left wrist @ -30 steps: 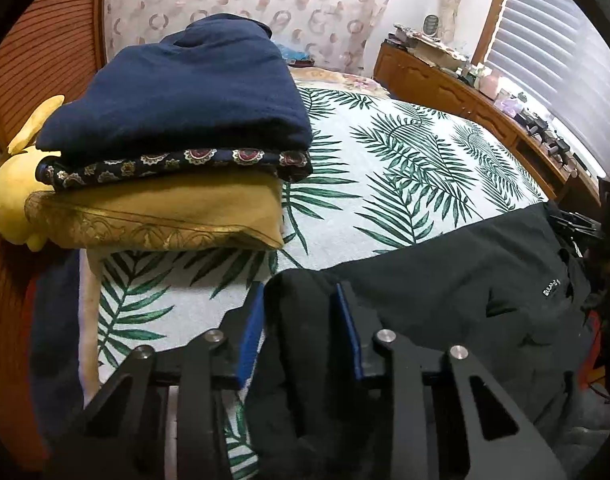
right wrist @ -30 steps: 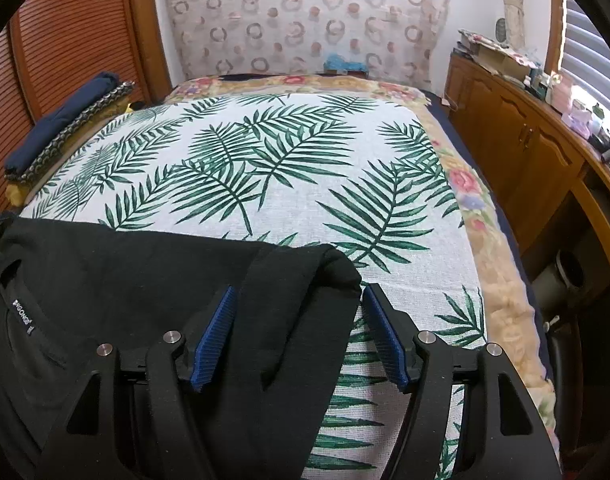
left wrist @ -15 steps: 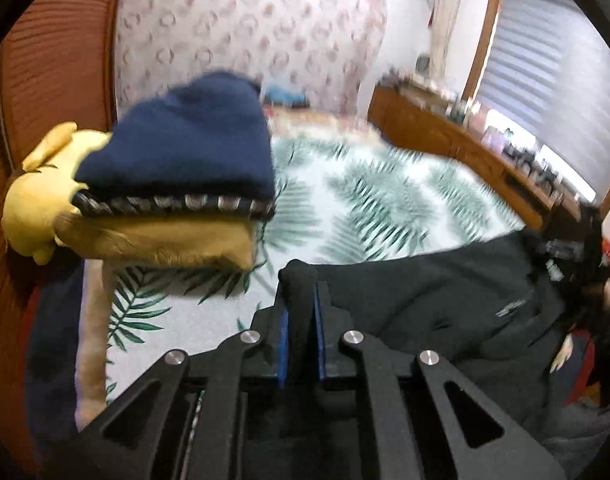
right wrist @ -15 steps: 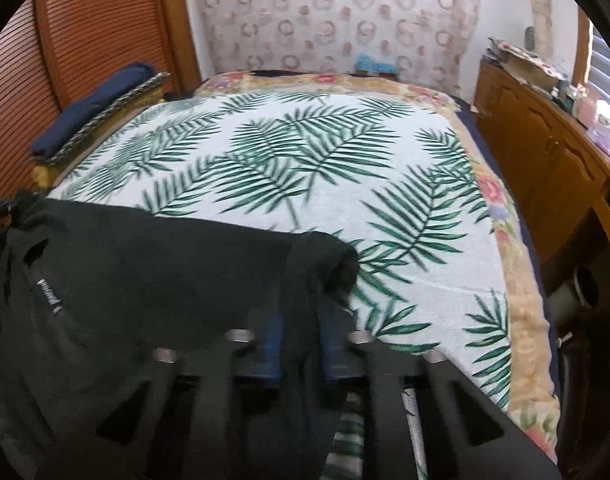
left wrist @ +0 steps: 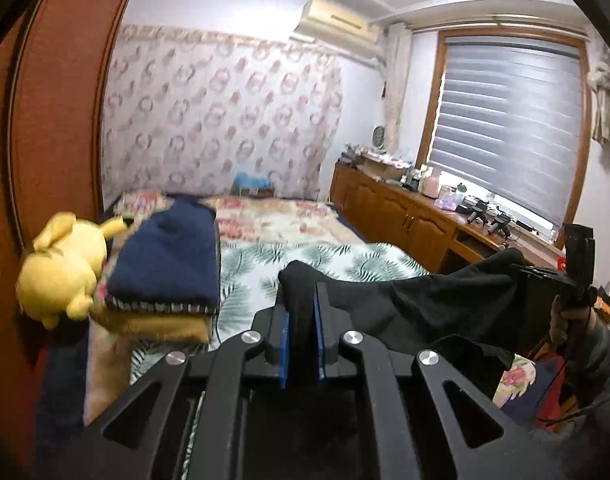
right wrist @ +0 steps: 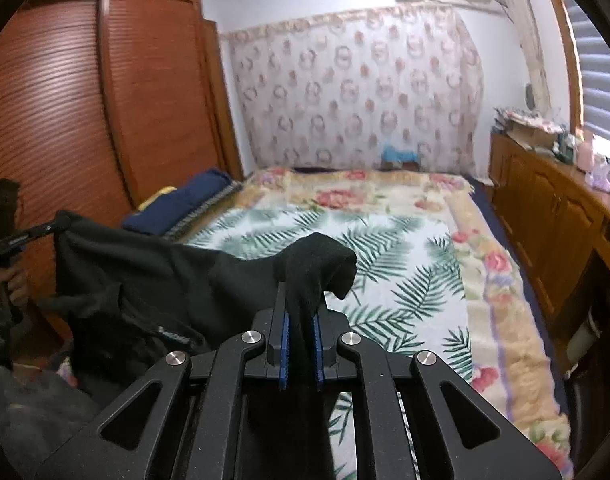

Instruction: Fold small clothes

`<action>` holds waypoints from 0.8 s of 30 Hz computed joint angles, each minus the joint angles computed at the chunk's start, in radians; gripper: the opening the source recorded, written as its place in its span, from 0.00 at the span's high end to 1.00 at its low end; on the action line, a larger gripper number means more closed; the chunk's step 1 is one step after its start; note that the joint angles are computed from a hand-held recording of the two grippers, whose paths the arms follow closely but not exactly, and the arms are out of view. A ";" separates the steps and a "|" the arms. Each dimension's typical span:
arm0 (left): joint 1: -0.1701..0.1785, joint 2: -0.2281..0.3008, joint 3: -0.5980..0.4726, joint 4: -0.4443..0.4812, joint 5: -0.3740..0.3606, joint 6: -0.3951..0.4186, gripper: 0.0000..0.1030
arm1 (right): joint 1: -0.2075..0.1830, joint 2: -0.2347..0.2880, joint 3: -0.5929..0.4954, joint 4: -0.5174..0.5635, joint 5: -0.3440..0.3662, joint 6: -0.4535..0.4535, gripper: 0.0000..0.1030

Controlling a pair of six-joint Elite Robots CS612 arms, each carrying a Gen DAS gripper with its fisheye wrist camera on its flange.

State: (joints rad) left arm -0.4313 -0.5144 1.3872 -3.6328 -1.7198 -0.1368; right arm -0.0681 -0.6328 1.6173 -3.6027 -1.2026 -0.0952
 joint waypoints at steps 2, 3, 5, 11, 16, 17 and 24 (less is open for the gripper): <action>-0.004 -0.012 0.009 -0.016 0.003 0.018 0.93 | -0.003 -0.022 0.025 -0.024 0.013 0.004 0.94; -0.006 -0.019 0.012 -0.023 0.005 0.028 0.93 | -0.005 -0.032 0.038 -0.037 0.018 0.007 0.94; -0.006 -0.031 0.016 -0.045 0.000 0.035 0.93 | -0.007 -0.050 0.056 -0.065 0.023 0.005 0.94; -0.006 -0.064 0.031 -0.134 -0.029 0.038 0.93 | -0.020 -0.108 0.095 -0.142 0.086 -0.001 0.94; -0.008 -0.088 0.035 -0.170 -0.015 0.071 0.93 | -0.026 -0.155 0.120 -0.204 0.108 -0.009 0.94; -0.009 -0.092 0.033 -0.173 -0.007 0.083 0.93 | -0.027 -0.165 0.125 -0.211 0.103 -0.014 0.94; -0.007 -0.109 0.012 -0.240 0.013 0.117 0.93 | -0.026 -0.225 0.126 -0.260 0.050 -0.045 0.94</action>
State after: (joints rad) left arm -0.4380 -0.6237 1.3992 -3.8723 -1.7067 -0.0193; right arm -0.0943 -0.8583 1.7430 -3.8632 -1.1523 -0.1398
